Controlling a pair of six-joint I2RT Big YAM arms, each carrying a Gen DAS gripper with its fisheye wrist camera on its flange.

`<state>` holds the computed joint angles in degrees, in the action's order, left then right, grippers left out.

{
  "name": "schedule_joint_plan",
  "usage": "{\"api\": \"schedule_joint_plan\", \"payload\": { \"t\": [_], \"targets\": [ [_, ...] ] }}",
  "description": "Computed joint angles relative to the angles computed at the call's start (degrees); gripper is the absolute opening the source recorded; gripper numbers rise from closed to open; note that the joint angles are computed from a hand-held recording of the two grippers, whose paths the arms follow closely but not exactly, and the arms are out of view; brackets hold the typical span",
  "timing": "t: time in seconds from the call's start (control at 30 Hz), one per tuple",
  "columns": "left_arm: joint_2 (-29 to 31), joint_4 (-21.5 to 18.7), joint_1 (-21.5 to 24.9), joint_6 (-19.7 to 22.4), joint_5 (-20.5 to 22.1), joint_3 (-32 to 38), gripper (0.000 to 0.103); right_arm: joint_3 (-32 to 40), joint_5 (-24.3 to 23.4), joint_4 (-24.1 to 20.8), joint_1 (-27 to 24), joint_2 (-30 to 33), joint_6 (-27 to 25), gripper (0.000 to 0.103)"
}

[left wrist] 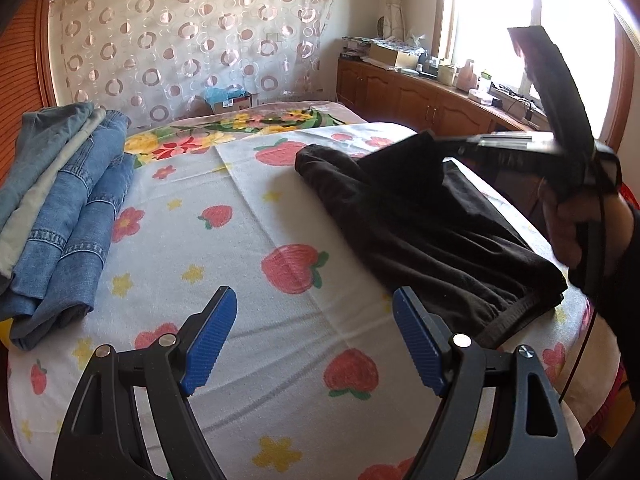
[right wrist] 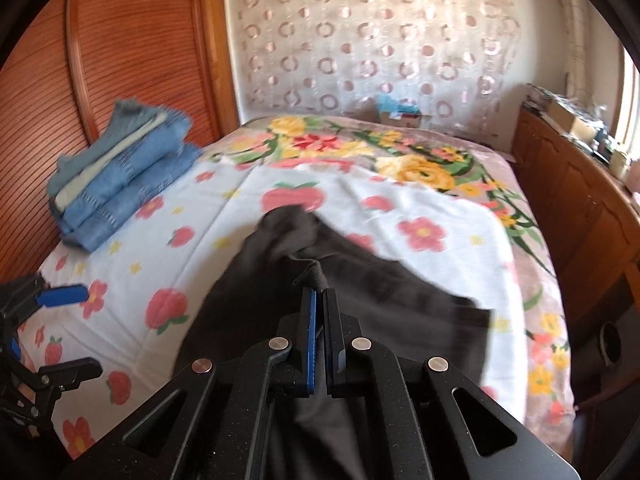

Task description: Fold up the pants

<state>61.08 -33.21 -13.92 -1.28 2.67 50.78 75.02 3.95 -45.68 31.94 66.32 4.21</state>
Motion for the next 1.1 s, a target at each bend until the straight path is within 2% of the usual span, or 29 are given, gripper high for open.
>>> {"api": "schedule_joint_plan", "payload": {
  "t": [0.37,0.5,0.57,0.63,0.7,0.83,0.97,1.1],
  "targets": [
    [0.1,-0.1,-0.7,-0.08,-0.46,-0.1,0.081,0.88,1.44,-2.17,-6.69,-0.54,2.08,0.003],
    [0.28,-0.01,-0.76,-0.1,-0.4,-0.1,0.081,2.0,2.35,-4.09,-7.25,0.75,3.18,0.003],
    [0.37,-0.14,-0.82,0.07,-0.4,-0.01,0.081,2.45,4.65,-5.22,-6.67,1.53,3.78,0.003],
    [0.39,-0.27,-1.01,0.16,-0.45,0.03,0.081,2.98,6.58,-6.1,-6.3,2.1,4.75,0.008],
    [0.41,-0.46,-1.29,0.17,-0.62,0.11,0.081,3.42,5.77,-6.15,-6.59,2.41,5.67,0.016],
    [0.5,-0.61,-1.68,0.16,-0.8,0.2,0.081,3.66,5.72,-6.66,-5.72,2.18,6.21,0.017],
    [0.63,-0.64,-2.1,0.14,-0.86,0.3,0.081,1.36,5.1,-6.26,-4.45,-1.05,6.07,0.018],
    [0.71,-0.76,-2.62,0.06,-0.95,0.38,0.081,-2.69,3.88,-5.15,-3.94,-5.75,5.6,0.028]
  ]
}}
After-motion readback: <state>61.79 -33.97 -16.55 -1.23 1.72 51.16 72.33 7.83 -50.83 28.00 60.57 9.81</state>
